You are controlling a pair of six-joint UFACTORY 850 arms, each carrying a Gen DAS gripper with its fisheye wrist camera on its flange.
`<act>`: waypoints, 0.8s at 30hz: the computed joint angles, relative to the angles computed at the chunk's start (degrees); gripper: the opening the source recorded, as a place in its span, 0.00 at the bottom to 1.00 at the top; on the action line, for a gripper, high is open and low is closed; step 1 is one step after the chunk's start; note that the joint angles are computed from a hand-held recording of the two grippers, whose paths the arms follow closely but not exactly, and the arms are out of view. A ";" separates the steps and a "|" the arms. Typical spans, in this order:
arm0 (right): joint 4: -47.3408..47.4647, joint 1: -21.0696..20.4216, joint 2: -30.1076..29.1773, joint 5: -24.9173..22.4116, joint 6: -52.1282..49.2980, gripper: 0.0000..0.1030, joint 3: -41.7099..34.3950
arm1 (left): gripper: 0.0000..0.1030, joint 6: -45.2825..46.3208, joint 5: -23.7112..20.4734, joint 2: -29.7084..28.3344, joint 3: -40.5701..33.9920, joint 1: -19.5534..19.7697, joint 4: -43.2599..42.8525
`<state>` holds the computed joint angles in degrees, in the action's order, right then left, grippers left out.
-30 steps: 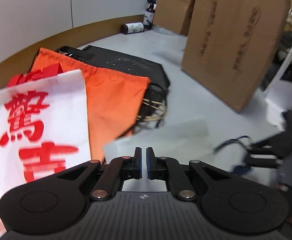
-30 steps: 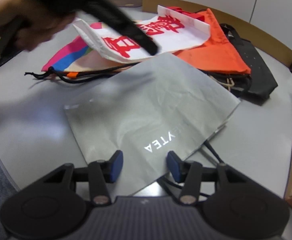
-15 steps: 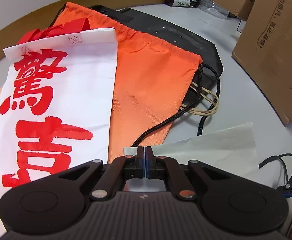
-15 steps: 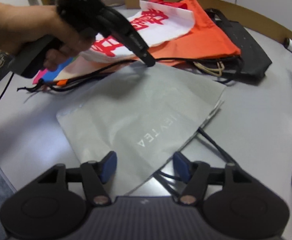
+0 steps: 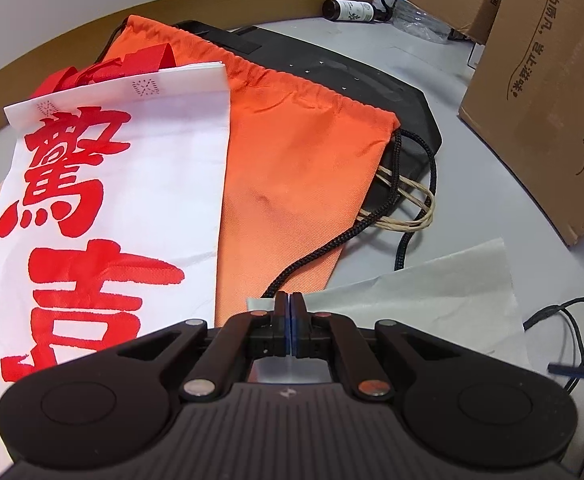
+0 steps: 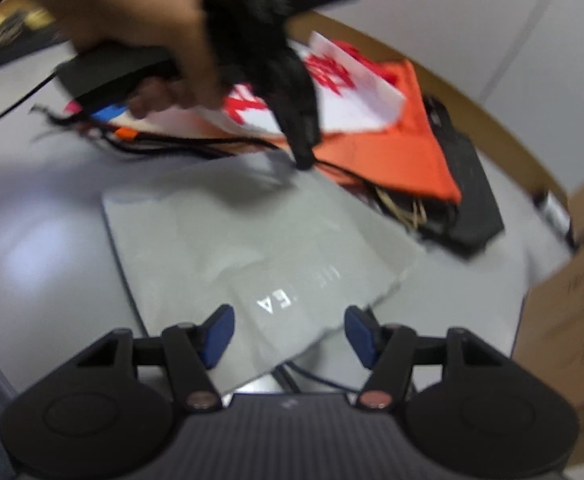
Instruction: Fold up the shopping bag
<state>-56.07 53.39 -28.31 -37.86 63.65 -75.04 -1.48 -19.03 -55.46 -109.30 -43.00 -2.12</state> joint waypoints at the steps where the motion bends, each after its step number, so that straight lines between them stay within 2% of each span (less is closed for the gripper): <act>1: -0.04 -0.18 -0.21 0.68 -0.69 0.53 -0.19 | 0.03 0.02 -0.15 -0.04 -0.11 0.02 -0.21; 4: 4.55 -1.50 -1.28 3.46 -5.25 0.45 -1.78 | 0.02 0.57 -0.84 -0.15 -0.56 0.35 -2.84; 5: 7.31 -2.35 -1.40 4.83 -6.50 0.45 -2.14 | 0.03 1.50 -0.71 0.03 -0.30 0.58 -4.88; 8: 13.46 -3.94 -1.09 7.09 -9.19 0.45 -2.27 | 0.05 9.14 -1.94 1.91 1.48 1.89 -16.62; 11: 14.21 -4.13 -0.43 8.24 -8.57 0.46 -1.43 | 0.18 13.96 -3.88 5.06 4.32 3.06 -24.07; 13: 12.56 -3.80 -0.38 8.16 -7.34 0.46 -1.10 | 0.31 20.61 -3.17 9.03 9.42 3.70 -30.11; 15: 10.74 -3.43 -0.40 7.84 -6.03 0.46 -0.89 | 0.36 25.29 -3.79 12.37 13.67 4.29 -34.42; 17: 11.05 -3.65 -0.42 8.25 -5.92 0.46 -0.85 | 0.40 25.26 -4.90 14.88 17.15 4.54 -34.56; 20: 12.57 -4.04 -0.25 8.77 -5.92 0.46 -0.86 | 0.42 18.87 -5.07 18.13 22.05 4.02 -28.95; 24: 12.36 -4.00 -0.35 8.61 -5.59 0.46 -0.98 | 0.46 19.67 -5.31 20.26 26.99 3.77 -31.55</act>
<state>-43.70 49.39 -28.67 -29.24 58.06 -76.02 18.19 -24.34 -35.20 -82.31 -39.23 -33.68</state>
